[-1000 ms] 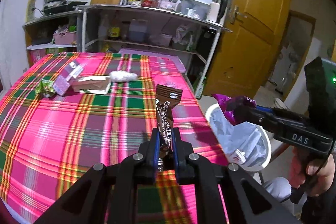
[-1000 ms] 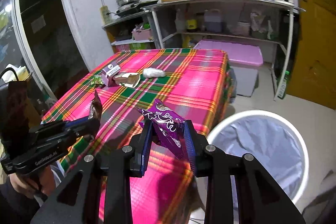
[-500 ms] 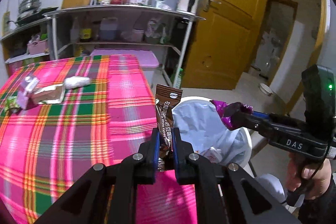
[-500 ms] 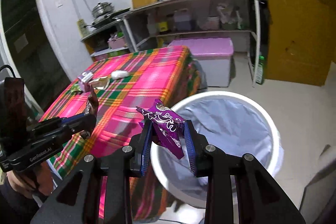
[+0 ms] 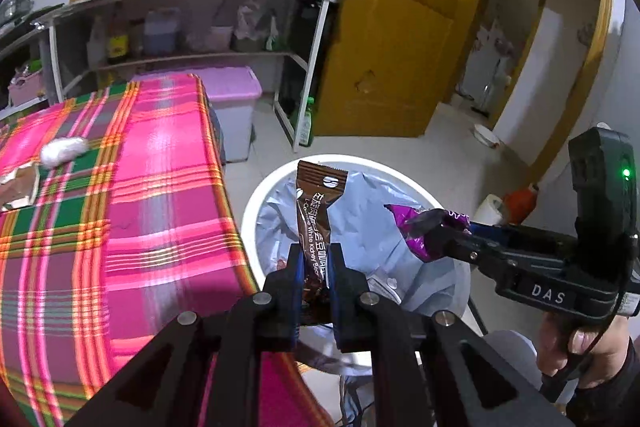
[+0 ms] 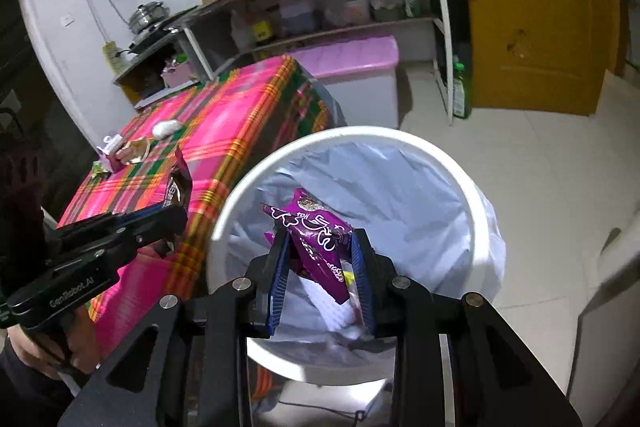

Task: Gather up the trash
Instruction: 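Carry both items over the bin and open both tools, then move both open tools back over the table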

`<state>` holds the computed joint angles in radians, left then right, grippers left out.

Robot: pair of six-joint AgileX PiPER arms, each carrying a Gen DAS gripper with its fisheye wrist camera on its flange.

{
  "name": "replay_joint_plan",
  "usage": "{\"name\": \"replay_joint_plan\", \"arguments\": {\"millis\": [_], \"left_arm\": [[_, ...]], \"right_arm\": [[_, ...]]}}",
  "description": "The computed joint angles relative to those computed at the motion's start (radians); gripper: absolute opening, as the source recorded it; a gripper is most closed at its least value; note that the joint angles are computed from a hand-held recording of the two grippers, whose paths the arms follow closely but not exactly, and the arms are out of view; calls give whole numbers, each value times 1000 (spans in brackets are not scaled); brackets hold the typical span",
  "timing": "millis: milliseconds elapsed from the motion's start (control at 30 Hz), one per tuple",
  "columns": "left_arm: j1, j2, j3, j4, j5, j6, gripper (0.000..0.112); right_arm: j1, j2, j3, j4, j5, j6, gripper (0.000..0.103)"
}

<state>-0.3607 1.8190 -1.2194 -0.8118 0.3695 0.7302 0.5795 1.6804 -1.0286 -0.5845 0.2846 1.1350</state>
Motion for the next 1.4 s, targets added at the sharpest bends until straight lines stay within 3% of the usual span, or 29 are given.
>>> {"name": "replay_joint_plan", "arguments": {"millis": [100, 167, 233, 333, 500, 933, 1400], "left_arm": [[-8, 64, -68, 71, 28, -91, 12], [-9, 96, -102, 101, 51, -122, 12], [-8, 122, -130, 120, 80, -148, 22], [7, 139, -146, 80, 110, -123, 38], [28, 125, -127, 20, 104, -74, 39], [86, -89, 82, -78, 3, 42, 39], [236, -320, 299, -119, -32, 141, 39]], "right_arm": [[-17, 6, 11, 4, -10, 1, 35], [-34, 10, 23, 24, -29, -15, 44], [-36, 18, 25, 21, -30, -7, 44], [-36, 28, 19, 24, -25, -9, 46], [-25, 21, 17, 16, -24, -5, 46], [86, -55, -9, -153, 38, 162, 46], [251, 36, -201, -67, 138, 15, 46]]}}
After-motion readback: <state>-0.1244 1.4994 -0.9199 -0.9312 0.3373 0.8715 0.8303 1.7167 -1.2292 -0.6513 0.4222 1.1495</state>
